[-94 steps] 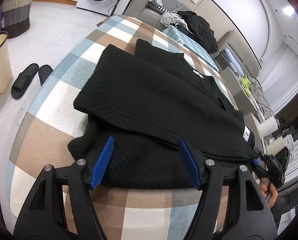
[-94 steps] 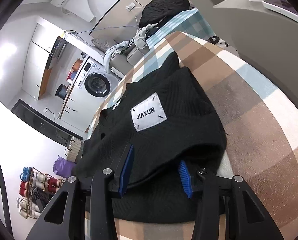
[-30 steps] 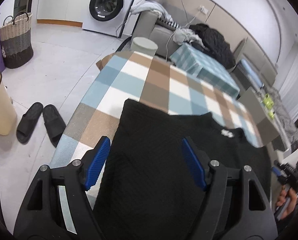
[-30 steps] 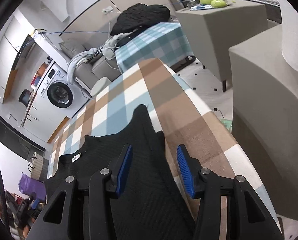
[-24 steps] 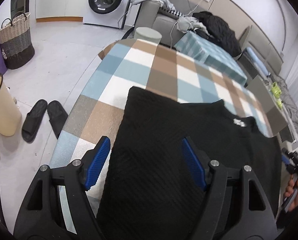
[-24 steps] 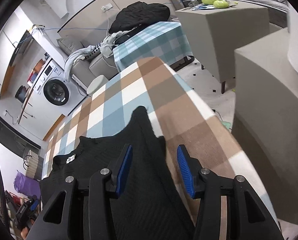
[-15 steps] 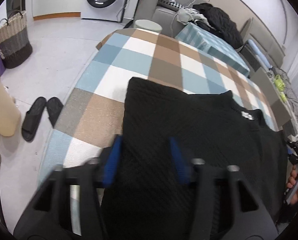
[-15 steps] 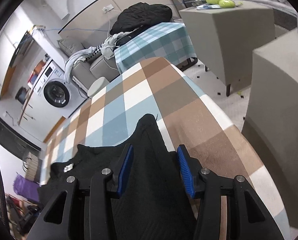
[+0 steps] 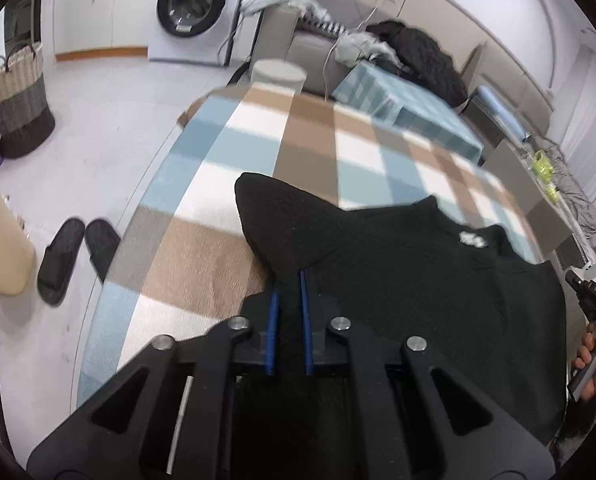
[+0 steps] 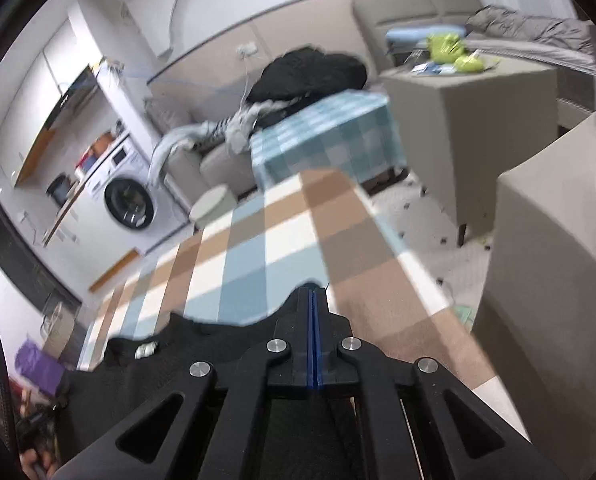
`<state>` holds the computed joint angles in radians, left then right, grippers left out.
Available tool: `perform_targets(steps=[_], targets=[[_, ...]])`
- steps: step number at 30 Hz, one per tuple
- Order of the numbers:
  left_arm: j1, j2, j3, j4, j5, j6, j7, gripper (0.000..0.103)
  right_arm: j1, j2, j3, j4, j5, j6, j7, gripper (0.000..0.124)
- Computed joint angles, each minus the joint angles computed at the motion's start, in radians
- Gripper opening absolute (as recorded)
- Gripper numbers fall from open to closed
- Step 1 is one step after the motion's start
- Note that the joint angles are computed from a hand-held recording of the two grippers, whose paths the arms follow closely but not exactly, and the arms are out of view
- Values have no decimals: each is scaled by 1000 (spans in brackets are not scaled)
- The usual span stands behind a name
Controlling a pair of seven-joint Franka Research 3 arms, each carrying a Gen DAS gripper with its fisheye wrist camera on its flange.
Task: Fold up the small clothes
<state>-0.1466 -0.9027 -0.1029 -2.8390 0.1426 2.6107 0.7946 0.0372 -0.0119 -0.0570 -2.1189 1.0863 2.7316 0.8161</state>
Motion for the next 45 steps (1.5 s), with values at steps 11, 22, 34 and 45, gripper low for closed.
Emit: perform_targets(steps=[11,22,34,45], targets=[[42,10,-2,-5,39,-53,-38,62,7,18,11,-21,-166,-3,116,41],[44,7,18,-58,-18,140,-10,5,-2,40,28,-10,-88,35,64,11],[78,-12,-10,-9,43,159,-41,4,52,-31,18,-18,150,135,-155,5],[65,46,0,25,28,16,-66,14,27,40,11,1,-324,55,317,19]])
